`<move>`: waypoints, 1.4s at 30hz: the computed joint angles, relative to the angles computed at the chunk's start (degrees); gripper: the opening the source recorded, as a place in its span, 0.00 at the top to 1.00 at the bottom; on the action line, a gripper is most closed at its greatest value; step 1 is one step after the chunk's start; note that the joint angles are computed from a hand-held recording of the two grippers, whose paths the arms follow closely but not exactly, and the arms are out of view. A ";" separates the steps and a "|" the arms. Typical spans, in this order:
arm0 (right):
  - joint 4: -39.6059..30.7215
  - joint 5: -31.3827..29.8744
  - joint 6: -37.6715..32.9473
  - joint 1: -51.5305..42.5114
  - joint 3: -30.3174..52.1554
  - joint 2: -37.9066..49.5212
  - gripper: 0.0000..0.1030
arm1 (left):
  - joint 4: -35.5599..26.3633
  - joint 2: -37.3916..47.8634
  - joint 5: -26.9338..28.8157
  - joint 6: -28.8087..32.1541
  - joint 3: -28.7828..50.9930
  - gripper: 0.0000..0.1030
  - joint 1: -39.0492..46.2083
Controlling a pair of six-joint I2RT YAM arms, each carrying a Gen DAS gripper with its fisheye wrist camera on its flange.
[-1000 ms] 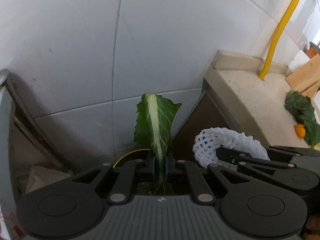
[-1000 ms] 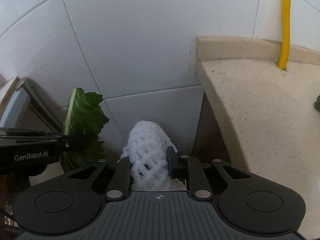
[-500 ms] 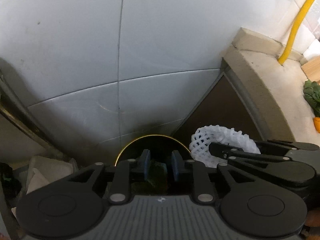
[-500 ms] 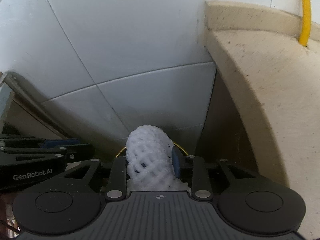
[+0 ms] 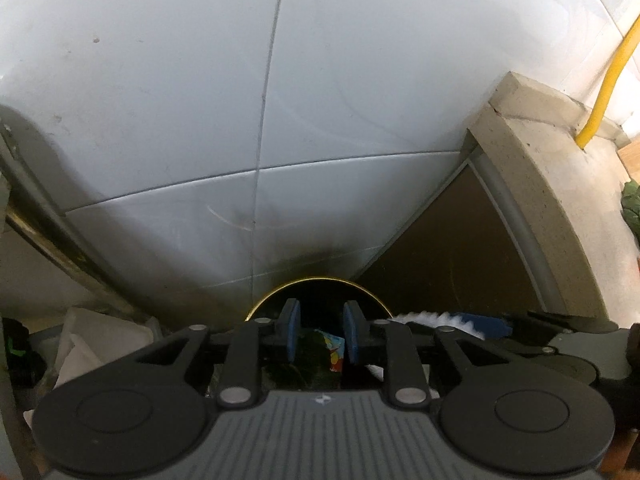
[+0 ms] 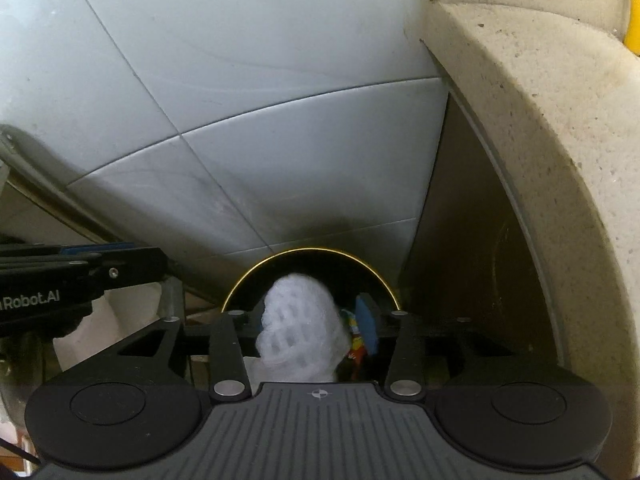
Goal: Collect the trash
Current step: 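Open both grippers over the black bin to drop leaf and net, then move both grippers back over the counter vegetables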
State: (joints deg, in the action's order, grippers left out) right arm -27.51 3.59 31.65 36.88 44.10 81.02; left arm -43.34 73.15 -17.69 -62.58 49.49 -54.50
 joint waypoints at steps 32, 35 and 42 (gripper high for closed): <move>-22.64 16.33 7.12 6.02 1.76 -27.10 0.17 | 1.64 -0.46 -7.04 6.88 2.45 0.68 -6.70; -27.79 19.18 9.59 7.35 2.43 -31.45 0.15 | 1.80 -0.25 -7.82 7.82 2.86 0.65 -7.68; -48.84 32.68 28.03 20.78 5.57 -44.25 0.09 | 1.66 1.73 -13.10 10.73 4.40 0.60 -11.35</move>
State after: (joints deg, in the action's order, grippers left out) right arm -76.35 36.27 59.68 57.66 49.68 36.77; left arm -41.68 74.88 -30.79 -51.86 53.89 -65.85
